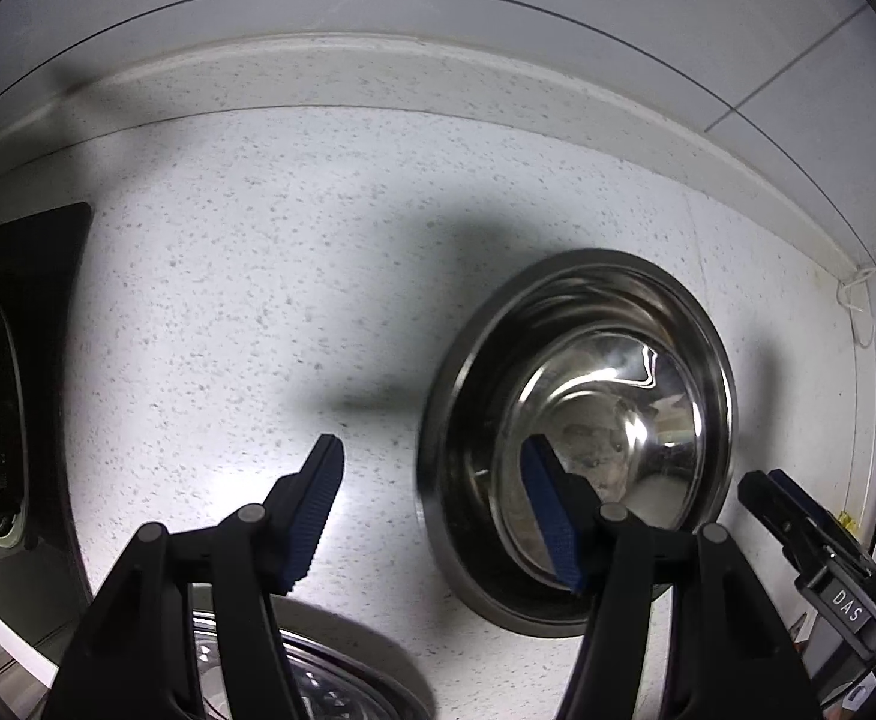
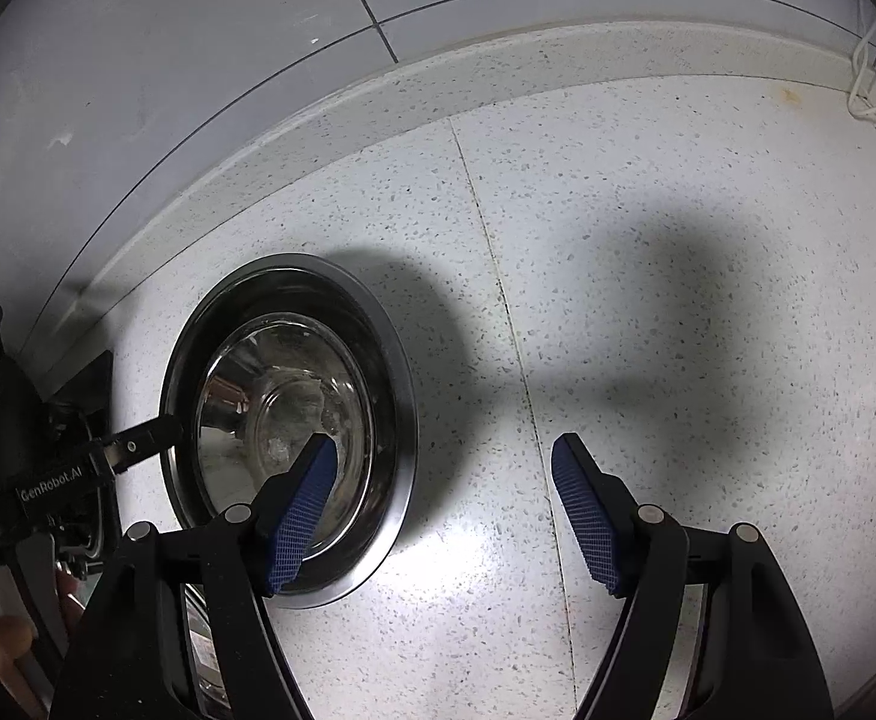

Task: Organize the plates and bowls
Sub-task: 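Close the left tool on the stacked dishes rim while the right tool grips it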

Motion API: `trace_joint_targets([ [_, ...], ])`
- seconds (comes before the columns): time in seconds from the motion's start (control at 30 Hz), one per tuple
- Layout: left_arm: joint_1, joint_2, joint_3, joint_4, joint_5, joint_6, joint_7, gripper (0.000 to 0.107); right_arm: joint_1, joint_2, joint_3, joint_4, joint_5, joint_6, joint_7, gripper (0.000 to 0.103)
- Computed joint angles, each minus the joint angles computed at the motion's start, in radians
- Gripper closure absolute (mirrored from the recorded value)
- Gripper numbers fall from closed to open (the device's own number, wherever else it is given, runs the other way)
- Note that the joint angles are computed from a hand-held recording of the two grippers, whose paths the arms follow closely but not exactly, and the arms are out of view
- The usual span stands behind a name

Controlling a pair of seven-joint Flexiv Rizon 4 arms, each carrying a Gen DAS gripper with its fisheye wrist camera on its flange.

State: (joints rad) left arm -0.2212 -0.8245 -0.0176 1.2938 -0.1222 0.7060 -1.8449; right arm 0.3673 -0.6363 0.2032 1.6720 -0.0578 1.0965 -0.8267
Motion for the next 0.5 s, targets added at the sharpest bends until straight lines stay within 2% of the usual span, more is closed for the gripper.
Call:
trace_joint_targets([
  [0.5,-0.004,-0.011,0.023,-0.028,0.048,-0.066,-0.01,0.047,-0.006,0.003,0.0,-0.011,0.008,-0.057,-0.013,0.034],
])
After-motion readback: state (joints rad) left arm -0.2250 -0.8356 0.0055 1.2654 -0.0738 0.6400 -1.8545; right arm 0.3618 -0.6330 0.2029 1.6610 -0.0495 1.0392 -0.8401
